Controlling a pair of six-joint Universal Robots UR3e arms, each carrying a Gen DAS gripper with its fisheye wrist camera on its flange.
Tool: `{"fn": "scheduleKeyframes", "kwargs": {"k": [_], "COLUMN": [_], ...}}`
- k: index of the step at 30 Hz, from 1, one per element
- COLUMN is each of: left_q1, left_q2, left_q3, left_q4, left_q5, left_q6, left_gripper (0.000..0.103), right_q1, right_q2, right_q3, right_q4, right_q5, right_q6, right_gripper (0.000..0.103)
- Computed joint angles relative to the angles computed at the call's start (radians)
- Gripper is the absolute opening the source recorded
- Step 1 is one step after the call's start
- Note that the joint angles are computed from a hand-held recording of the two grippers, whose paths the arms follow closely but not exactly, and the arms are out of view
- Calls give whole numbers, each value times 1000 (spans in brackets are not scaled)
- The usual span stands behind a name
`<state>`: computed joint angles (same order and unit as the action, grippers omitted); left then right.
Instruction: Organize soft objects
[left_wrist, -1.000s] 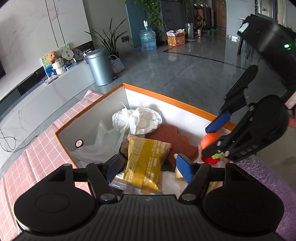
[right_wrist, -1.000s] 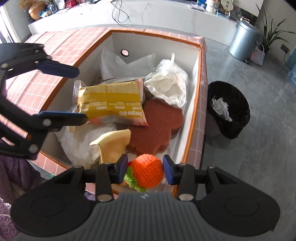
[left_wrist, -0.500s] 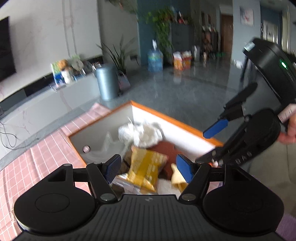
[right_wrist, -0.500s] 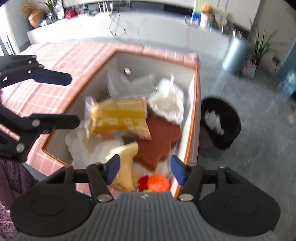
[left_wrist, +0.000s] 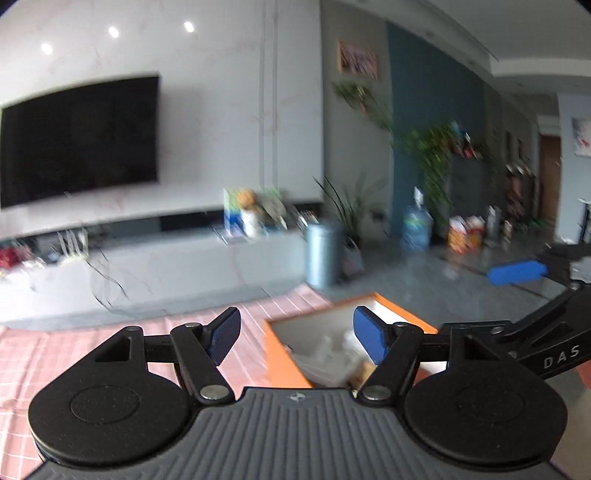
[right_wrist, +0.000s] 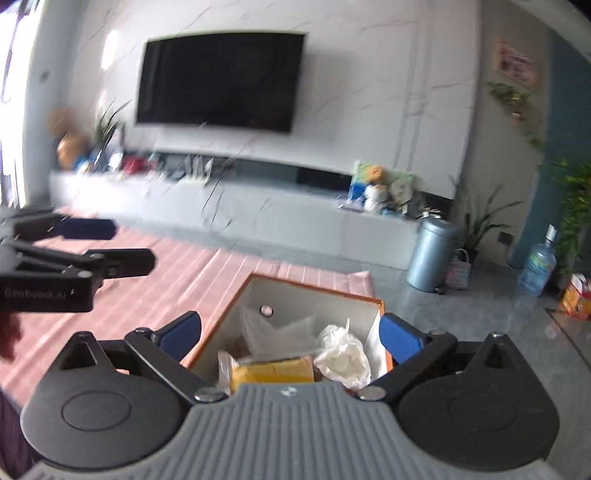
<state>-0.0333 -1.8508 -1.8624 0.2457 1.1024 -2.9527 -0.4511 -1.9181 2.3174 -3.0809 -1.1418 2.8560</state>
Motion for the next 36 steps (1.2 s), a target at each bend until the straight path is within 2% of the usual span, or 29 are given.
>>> {"fn": "scheduleKeyframes", "kwargs": {"k": [3,6,10,12,14,18,21,25,27,33,36], "left_q1": [0,-24,-70,-64,-42,1,-20,-15,-22,-33,-37], "left_q2": [6,25,25,38,53,94,106,100,94,83,80], "left_q3": [-46,-91,-131,-149,-180,-265,-307,-351,-358,-396,-395], "left_q4": [95,151,198,171,154,143,142,166,166,193,188], "left_q5": [63,168,301,306,282,269,351,362,377,390,385], "left_q6": [-37,-45,-36,-51,-77,-67,-72,-69,-66,-54,-47], "left_gripper": [90,99,102,103,103,103,103,103,103,103,103], "right_q1": [82,187,370,452,504,555,574,599,585,614,616], "right_q2": [49,105,251,324,375,420,461,528,537,604,612], "right_q3": [49,91,100,85,75,86,117,151,176,155,153], "right_q4": [-167,-317,-542,-617,-657,-659,-698,-752,-769,-795,-787], "right_q5": [-113,-263,-510,-614,-674,-718,-731,-771,-746,-807,-803], "right_q6": [166,278,334,344,345,326,336,383,395,427,432], "right_gripper": [100,100,100,100,100,100,100,100,100,100,100]}}
